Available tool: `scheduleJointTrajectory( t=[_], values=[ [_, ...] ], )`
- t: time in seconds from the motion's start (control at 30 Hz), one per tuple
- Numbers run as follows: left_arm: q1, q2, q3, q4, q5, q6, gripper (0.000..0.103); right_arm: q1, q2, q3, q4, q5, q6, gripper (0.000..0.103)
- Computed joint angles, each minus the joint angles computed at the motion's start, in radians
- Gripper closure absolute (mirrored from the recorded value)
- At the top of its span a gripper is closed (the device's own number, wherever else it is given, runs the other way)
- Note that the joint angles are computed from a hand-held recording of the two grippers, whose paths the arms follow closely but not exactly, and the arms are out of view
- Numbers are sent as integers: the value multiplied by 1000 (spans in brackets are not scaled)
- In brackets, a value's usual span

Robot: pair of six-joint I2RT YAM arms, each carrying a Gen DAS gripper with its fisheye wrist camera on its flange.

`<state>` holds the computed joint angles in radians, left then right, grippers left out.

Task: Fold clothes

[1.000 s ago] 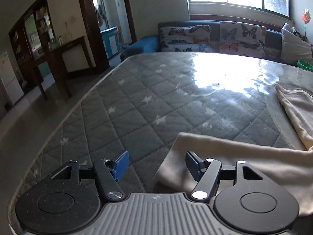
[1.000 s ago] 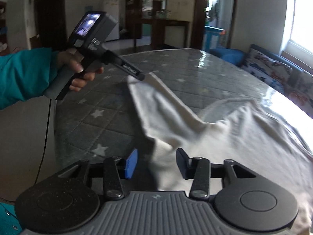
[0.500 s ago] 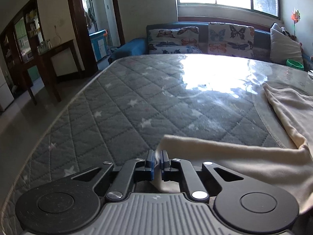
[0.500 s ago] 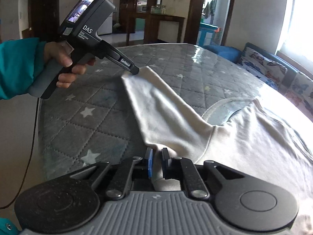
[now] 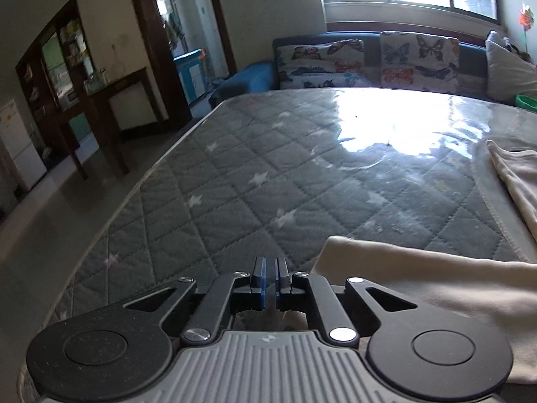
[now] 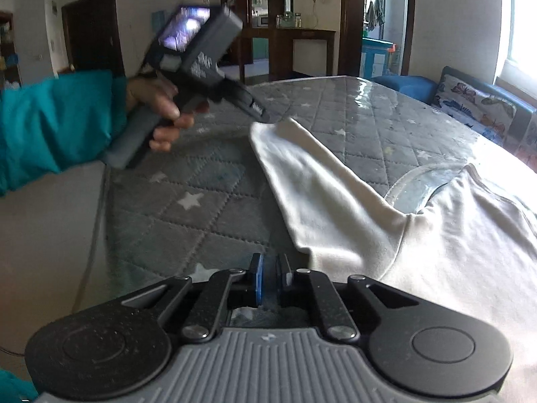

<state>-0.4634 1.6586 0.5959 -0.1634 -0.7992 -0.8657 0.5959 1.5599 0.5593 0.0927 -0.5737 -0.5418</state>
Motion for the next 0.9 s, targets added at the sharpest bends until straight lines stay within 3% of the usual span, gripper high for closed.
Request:
scheduleJointTrajectory(
  t=[0.23,0.53,0.67,0.83,0.9],
  values=[
    [-26,-65,-20,-49,-13,-63,88,-254,-128,-10,-117,-51,-77,78],
    [-194,-85,75,-131,-52,-118,59,-549,-42,27,-126,-40,-148,73],
    [-271,-37,151,-119,-44,-91,56,-671,20,72,-89,-44,-142,67],
    [-343,35,248,-28,-9,12,54,-737,113,116,-44,7,-138,67],
    [-364,84,295,-4,14,46,48,-764,136,127,-55,5,-156,64]
  ],
)
